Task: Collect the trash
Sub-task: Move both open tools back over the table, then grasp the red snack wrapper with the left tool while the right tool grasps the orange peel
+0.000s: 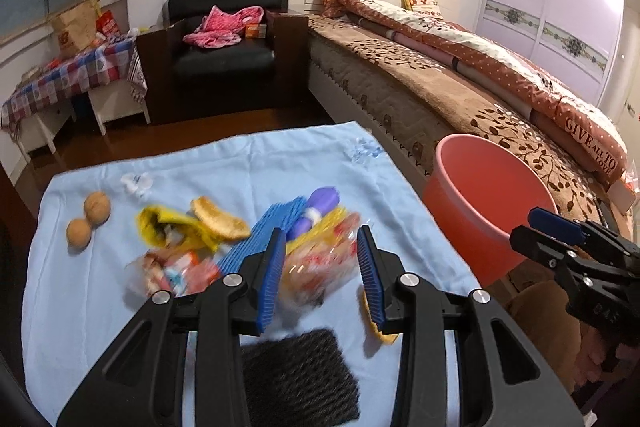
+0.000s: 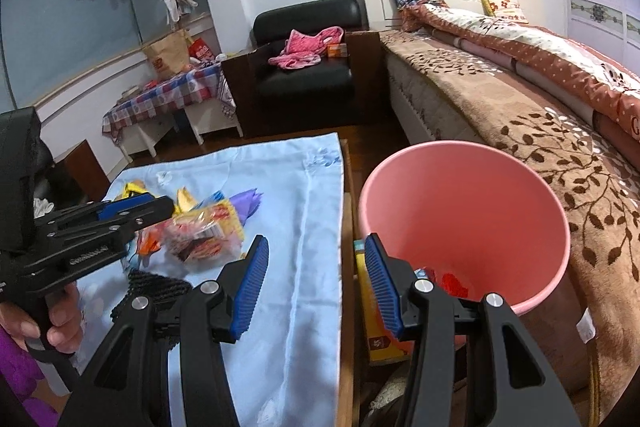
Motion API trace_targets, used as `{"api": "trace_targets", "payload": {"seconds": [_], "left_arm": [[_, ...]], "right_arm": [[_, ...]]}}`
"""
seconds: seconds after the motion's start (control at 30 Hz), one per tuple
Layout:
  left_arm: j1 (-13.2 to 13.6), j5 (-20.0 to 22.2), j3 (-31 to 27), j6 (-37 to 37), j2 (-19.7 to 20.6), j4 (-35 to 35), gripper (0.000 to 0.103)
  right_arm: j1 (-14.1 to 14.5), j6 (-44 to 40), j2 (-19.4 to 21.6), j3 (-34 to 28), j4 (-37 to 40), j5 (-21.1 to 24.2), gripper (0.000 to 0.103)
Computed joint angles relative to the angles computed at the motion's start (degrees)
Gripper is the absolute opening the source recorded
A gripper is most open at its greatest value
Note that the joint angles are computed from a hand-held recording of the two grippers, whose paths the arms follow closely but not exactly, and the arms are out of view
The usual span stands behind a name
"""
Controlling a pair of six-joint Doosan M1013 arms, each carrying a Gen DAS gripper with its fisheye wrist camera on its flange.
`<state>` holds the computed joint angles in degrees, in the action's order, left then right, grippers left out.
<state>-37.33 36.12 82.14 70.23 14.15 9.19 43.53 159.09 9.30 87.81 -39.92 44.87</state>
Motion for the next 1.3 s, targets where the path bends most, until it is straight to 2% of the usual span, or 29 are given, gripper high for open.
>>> {"api": "trace_targets", "payload": {"seconds": [0.3,0.53,0.7,1.13,1.3], "left_arm": [[2.7,-1.1,6.1,-2.8,-4.4,-1.4,0.037],[4.8,-0.3,9.1,-7.0,-6.2,-1.4,0.037],[6.1,0.3,9.6,-8.1,-6.0,-3.2,0.037],[6.1,0.9,7.6,-10.1,-3.3,-0.2,0.037],[6.3,-0.1,7.6,-7.9,-2.8,-2.4,0.037]], "right_arm": [[0.2,-3.1,0.7,-0.2,4.0,-2.6,0.050],[0.3,-6.9,1.9,-0.8,7.8,-3.6,0.050],[0.3,-9.1,2.7,-1.4,10.0,-3.8,0.050],[0.0,-11.6,3.6,-1.9,13.0,-4.2,0.050],[-0.4,-12.9,4.1,-2.1,15.0,-4.2,0.050]]}}
